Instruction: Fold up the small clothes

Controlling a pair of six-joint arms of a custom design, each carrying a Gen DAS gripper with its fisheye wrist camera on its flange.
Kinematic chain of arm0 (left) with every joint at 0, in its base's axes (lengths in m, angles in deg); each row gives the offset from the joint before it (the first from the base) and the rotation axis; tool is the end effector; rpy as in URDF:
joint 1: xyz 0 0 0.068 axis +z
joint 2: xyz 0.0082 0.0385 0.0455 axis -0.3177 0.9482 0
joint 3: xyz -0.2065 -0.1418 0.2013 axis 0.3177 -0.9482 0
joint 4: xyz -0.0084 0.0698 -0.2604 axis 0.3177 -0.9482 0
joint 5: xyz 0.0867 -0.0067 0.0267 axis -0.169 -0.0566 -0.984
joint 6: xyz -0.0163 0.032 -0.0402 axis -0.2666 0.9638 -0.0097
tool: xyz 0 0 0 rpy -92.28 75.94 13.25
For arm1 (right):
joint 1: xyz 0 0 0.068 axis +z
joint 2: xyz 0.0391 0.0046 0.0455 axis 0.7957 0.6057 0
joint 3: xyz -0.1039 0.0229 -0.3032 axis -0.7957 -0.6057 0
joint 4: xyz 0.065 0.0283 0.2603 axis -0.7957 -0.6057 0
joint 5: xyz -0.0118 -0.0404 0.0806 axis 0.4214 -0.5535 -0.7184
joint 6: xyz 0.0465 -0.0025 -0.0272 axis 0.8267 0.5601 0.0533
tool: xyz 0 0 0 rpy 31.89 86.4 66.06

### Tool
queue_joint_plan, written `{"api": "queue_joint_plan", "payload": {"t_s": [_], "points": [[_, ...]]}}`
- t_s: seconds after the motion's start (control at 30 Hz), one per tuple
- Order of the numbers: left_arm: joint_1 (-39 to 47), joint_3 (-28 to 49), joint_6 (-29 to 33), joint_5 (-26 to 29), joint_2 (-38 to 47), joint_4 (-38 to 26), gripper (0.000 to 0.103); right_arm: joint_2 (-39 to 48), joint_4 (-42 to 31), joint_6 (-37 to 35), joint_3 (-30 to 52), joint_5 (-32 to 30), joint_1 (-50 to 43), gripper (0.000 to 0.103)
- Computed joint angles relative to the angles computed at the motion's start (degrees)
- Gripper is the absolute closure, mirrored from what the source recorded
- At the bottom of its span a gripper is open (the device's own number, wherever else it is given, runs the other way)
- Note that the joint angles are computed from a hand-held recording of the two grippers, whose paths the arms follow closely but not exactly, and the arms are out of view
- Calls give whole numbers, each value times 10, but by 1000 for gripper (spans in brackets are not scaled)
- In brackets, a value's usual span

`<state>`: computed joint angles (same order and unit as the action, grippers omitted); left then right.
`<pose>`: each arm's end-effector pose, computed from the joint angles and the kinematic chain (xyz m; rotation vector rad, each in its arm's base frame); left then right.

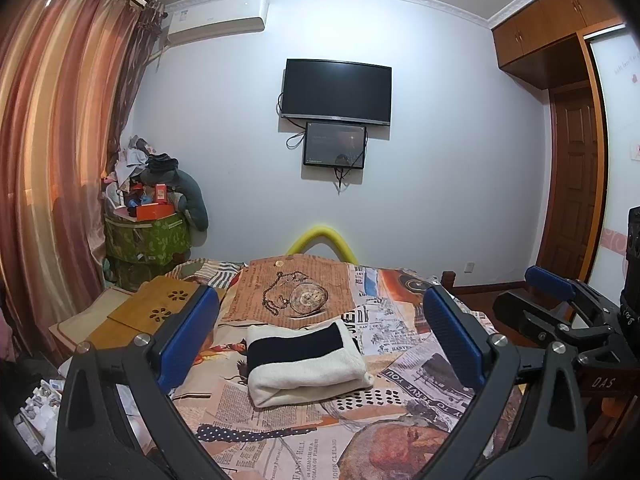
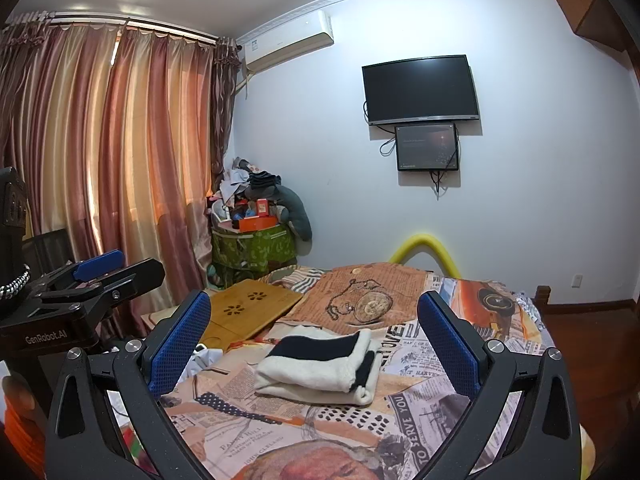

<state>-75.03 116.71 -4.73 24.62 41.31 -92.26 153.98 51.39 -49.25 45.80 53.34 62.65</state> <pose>0.1963 -0.2397 0.3305 -0.2029 1.7733 0.0475 0.2957 0.0711 0.3014 -0.6040 1.6906 0.5853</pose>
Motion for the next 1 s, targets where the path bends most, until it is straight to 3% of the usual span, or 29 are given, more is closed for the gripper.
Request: {"api": "queue_joint_plan", "payload": {"t_s": [1.0], "points": [[10, -3, 0, 37, -8, -5, 0, -6, -24, -2, 9, 12, 5, 0]]}}
